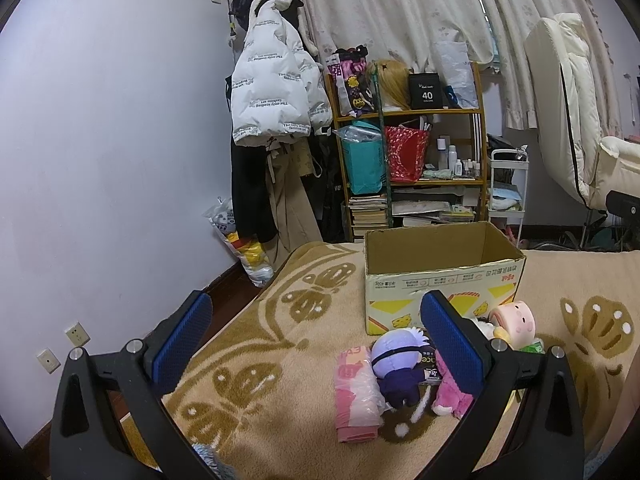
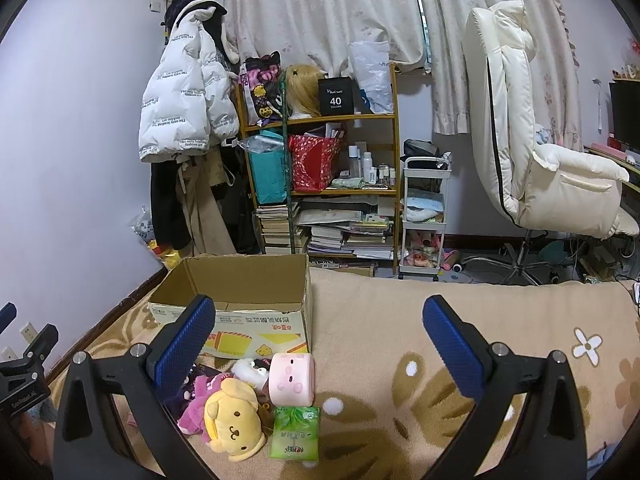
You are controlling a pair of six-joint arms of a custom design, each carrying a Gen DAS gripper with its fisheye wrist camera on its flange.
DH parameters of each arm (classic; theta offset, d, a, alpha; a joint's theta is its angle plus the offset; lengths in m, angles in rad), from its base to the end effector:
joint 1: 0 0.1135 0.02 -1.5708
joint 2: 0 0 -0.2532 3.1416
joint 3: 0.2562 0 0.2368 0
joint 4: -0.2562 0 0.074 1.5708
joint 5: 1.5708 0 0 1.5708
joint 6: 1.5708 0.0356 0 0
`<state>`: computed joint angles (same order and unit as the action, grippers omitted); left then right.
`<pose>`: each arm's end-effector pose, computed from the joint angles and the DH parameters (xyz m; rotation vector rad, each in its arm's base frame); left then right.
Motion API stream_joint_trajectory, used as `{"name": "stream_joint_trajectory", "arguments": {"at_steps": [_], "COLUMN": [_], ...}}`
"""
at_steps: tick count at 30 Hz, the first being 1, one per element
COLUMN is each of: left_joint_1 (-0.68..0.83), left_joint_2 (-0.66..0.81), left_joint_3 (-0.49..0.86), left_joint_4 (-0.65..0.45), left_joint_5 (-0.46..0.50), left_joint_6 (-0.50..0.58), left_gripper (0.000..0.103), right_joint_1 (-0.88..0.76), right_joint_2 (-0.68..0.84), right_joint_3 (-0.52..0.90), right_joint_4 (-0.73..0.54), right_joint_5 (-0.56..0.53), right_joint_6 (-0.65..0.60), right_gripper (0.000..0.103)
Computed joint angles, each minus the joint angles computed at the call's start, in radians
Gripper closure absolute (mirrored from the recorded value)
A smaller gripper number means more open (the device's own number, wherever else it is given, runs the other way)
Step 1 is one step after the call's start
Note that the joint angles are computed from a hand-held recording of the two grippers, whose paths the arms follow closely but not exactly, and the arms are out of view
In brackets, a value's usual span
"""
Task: Organize soft objects
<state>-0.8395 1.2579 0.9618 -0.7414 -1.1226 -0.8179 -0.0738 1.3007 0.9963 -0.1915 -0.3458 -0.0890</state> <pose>0.1736 -0.1454 0.2680 -0.3138 1.9537 0.4361 0.2836 -0.0089 0.2950 -0.2271 2.0318 0.2554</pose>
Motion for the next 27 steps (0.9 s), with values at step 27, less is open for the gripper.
{"name": "stream_joint_trajectory", "arguments": {"at_steps": [27], "left_joint_1": [0.02], "left_joint_2": [-0.003], "left_joint_3": [-0.044], "left_joint_4": [0.061], "left_joint_5": [0.015], "left_joint_6": [0.021], "left_gripper": [0.0], "right_joint_1": [-0.003], "right_joint_2": [0.0], "right_joint_3": [0.002], "right_joint_4": [-0.004], "right_joint_5": [-0.006], "right_joint_6": [0.004], "right_gripper": [0.0]}}
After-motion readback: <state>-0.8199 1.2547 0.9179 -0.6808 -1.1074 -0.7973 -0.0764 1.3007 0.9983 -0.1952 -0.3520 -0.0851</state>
